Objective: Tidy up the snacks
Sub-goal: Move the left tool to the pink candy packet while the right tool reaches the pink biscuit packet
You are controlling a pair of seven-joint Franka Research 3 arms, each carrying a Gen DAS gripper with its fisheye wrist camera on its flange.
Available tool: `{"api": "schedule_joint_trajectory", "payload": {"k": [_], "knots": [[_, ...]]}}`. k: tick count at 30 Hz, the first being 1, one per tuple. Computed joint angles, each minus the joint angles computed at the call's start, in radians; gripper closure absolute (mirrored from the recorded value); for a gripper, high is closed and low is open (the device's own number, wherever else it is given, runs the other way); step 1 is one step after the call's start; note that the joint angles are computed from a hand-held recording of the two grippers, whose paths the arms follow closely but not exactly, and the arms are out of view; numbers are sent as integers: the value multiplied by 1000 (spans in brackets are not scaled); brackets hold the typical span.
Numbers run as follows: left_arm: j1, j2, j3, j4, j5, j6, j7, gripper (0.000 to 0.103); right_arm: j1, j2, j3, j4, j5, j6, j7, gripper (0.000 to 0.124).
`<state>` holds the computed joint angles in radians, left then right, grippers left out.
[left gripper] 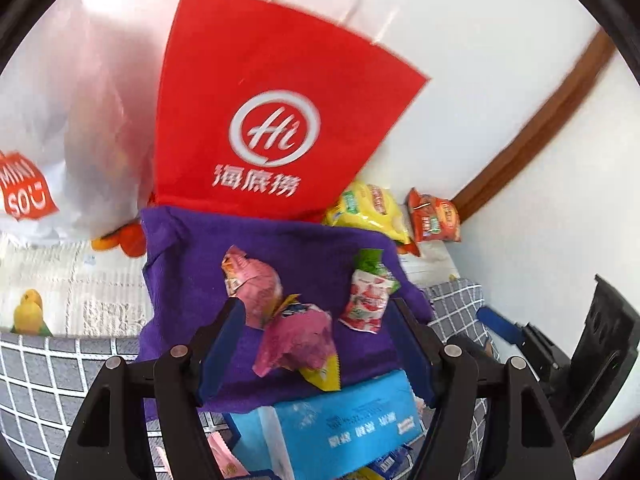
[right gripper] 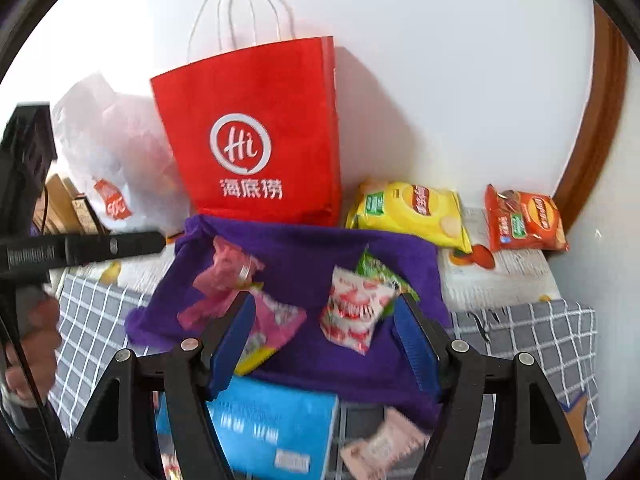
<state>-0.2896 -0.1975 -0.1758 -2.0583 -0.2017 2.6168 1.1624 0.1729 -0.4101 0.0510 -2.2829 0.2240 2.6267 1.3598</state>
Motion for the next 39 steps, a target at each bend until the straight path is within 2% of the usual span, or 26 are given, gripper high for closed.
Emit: {"api": "schedule_joint_trajectory", "payload": {"k": [3, 6, 9, 12, 14, 20, 22, 24, 26, 32, 39], "knots": [[5, -44, -17, -21, 47, 27, -32, 32, 8, -71, -15, -49, 22, -31, -20, 52], [11, -74, -29, -27, 111, 28, -75, 32, -17, -144, -1, -107, 14, -16, 7, 53], [17, -103, -34, -30, 162, -15, -132, 32, -64, -207, 22, -152, -17, 1, 69, 52], [15, -140, -30, -53, 187, -56, -157, 26, -53, -241, -3, -164, -12, -50, 60, 52], [18, -177, -36, -90, 213, -71, -189, 25, -50, -264, -11, -191, -6, -52, 49, 53], [-22, -269, -16, -216, 185, -79, -221, 25, -87, -308, 9, -286, -35, -31, 53, 53], [-27, -287, -19, -244, 187, -91, -241, 25, -88, -303, -1, -305, -37, -34, 44, 58], [-27, -305, -25, -271, 194, -96, -266, 25, -78, -290, -24, -321, -26, -41, 22, 75], [-20, -318, -36, -294, 210, -87, -303, 25, -78, -269, -34, -328, -13, -40, 13, 80], [-15, -332, -53, -336, 266, -100, -376, 25, -66, -154, -76, -288, 82, -32, 26, 80], [-33, -344, -23, -373, 242, -82, -419, 25, -97, -36, -44, -228, 85, -31, 133, 80]]}}
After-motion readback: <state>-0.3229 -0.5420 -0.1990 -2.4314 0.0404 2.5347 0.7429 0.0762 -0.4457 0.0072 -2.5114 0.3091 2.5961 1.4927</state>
